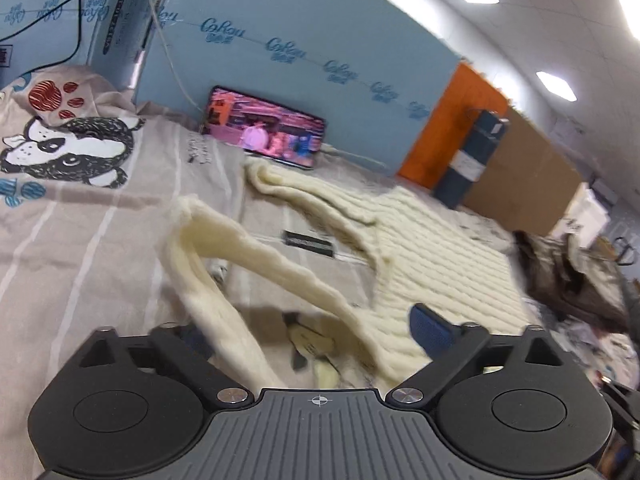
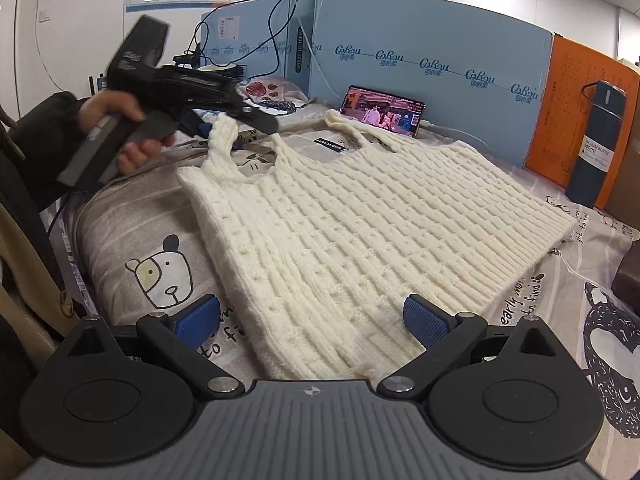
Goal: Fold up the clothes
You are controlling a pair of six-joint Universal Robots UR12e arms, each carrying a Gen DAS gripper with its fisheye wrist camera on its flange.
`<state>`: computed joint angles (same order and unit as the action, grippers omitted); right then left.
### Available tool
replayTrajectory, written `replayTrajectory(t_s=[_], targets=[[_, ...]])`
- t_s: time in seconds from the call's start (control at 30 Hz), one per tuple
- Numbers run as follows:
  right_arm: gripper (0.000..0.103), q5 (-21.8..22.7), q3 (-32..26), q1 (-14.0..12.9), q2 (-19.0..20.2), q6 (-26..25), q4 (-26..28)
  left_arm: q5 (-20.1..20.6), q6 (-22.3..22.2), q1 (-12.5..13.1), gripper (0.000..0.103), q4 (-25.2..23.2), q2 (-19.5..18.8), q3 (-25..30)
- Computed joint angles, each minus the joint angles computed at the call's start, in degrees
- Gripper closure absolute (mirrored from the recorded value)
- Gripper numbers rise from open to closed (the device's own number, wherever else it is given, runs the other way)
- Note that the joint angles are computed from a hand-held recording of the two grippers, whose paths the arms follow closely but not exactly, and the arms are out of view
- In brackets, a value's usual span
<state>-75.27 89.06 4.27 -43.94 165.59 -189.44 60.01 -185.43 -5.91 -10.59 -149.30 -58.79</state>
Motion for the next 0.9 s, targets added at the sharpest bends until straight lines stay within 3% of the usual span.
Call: replayTrajectory(t_s=[0.07, 0.1, 0.13, 0.23, 0.33, 0.4, 0.43, 0.47, 0.53, 0.63, 0.73, 0.8, 0.9], targets=[[0.004, 0.24, 0.07, -0.07, 0.02, 0.18, -0.18, 0.72, 0.29, -0.23, 0.068, -0.9, -0.92, 1.84], [0.004, 0.36, 0.1, -0.1, 0.02, 0.28, -0.27, 0.89, 0.45, -0.31, 0.077, -1.21, -1.37, 2.7], [0.004, 0.43, 0.16, -0.13, 0.01, 0.44, -0.36, -0.55, 0.63, -0.21, 0.083, -0.24, -1.68, 2.98], [0.004, 0.66, 0.23, -0.32, -0.03, 0.92, -0.45, -7.81, 2.89, 0.13, 0.083, 8.49, -2.32, 2.43], [0.004, 0.12, -0.11, -0.35, 0.09, 1.16, -0.44, -11.73, 13.61, -0.69, 0.082, 12.46, -1.38, 0.94], [0.004, 0.29, -0.34, -0.37, 0.19, 1.06, -0.44, -13.28, 22.71, -1.51, 0.078, 11.49, -0.48, -0.22], [0.004, 0.22, -0.42, -0.33, 0.24, 0.98, -0.4, -13.45, 26.59, -1.93, 0.07, 10.48, -0.01, -0.89], [0.004, 0.1, -0.48, -0.29, 0.26, 0.89, -0.32, -13.55, 30.33, -2.36, 0.047, 9.47, 0.45, -1.52], [0.004, -0.08, -0.53, -0.28, 0.28, 0.87, -0.28, -14.0, 34.28, -2.85, 0.013, 9.03, 0.98, -2.66], [0.004, -0.47, -0.53, -0.23, 0.3, 0.85, -0.32, -19.58, 35.66, -2.37, 0.009, 8.53, 1.23, -3.19], [0.004, -0.71, -0.39, -0.19, 0.3, 0.86, -0.53, -25.16, 33.38, -1.24, 0.006, 10.01, 0.9, -2.86], [0.004, -0.55, -0.39, -0.29, 0.35, 0.95, -0.64, -20.94, 31.9, -1.21, 0.004, 12.65, 1.17, -3.63], [0.004, -0.6, -0.46, -0.27, 0.39, 0.76, -0.72, -8.44, 33.46, -2.16, 0.004, 13.39, 1.75, -4.85]])
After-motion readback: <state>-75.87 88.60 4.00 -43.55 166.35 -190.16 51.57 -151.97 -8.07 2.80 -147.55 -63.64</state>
